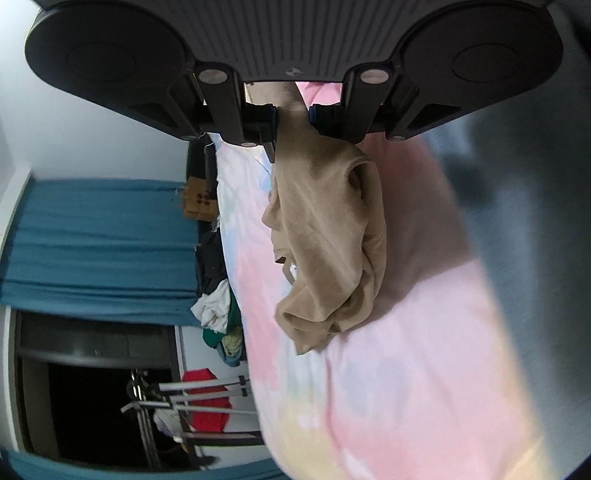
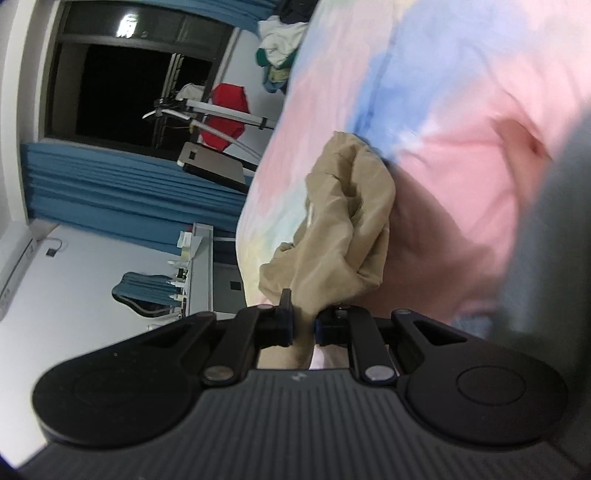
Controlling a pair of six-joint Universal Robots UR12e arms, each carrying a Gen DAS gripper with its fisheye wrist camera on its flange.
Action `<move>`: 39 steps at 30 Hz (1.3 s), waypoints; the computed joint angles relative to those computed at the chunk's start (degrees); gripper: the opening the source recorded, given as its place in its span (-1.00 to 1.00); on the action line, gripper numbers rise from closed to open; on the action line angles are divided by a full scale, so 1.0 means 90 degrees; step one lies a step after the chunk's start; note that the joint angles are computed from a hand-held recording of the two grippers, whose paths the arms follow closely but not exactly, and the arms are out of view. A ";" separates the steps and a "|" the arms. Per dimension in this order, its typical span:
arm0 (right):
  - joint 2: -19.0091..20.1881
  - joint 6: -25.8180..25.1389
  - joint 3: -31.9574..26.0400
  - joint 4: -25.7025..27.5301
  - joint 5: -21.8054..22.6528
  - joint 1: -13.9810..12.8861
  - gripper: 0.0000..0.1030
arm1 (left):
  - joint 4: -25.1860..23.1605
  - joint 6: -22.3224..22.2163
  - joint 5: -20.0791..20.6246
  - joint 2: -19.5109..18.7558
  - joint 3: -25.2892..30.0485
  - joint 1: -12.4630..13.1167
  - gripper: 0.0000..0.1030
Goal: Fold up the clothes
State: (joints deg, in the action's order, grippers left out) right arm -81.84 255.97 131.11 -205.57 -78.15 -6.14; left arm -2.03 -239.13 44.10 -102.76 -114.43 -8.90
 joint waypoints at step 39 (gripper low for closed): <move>0.2438 -0.0334 -0.2672 0.0770 0.1734 -0.0868 0.27 | -0.1625 0.2273 0.1346 -0.3130 0.4388 -0.0823 0.03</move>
